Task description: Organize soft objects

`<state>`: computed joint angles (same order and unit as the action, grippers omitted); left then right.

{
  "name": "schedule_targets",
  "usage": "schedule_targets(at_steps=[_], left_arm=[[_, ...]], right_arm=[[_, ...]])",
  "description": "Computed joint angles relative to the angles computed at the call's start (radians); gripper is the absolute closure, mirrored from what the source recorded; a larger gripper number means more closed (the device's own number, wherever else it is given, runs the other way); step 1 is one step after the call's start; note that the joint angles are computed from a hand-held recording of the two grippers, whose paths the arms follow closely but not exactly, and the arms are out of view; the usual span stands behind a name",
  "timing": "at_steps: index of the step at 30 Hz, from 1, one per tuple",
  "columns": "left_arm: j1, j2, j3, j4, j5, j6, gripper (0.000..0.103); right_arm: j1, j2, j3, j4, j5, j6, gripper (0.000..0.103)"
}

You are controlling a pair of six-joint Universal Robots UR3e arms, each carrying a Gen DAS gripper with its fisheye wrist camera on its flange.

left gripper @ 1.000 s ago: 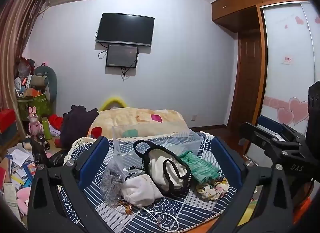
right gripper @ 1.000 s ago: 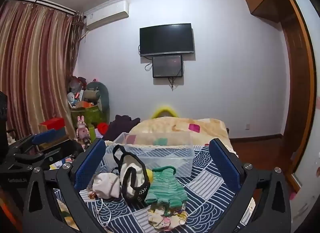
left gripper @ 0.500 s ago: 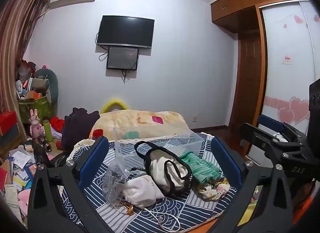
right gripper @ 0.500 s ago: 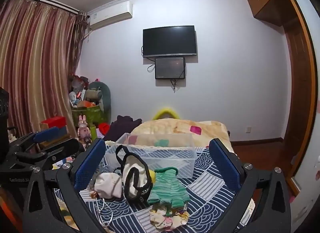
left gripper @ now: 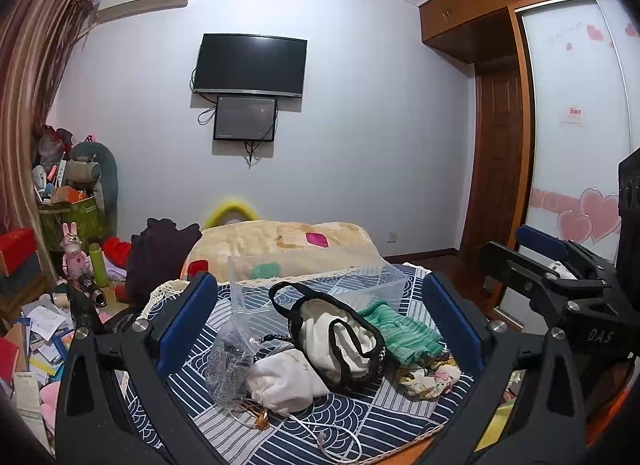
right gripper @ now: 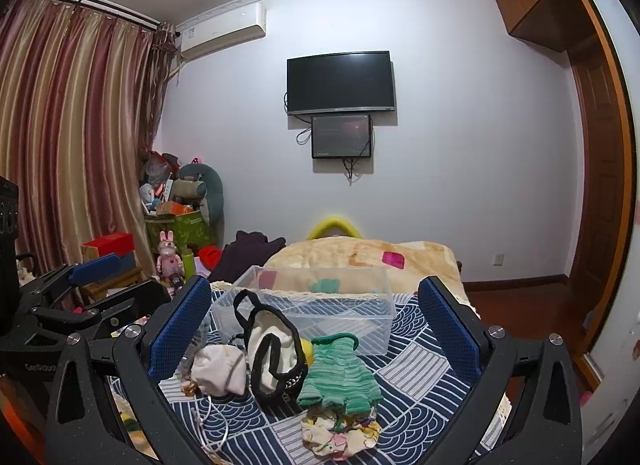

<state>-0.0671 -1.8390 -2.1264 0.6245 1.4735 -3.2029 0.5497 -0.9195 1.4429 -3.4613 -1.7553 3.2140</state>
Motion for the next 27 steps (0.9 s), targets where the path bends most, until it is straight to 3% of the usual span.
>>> schedule_targets(at_steps=[27], left_arm=[[0.006,0.003,0.000,-0.011,-0.015,-0.006,0.000]], right_arm=[[0.005,-0.003,0.004,0.001,0.006,0.011,0.000]])
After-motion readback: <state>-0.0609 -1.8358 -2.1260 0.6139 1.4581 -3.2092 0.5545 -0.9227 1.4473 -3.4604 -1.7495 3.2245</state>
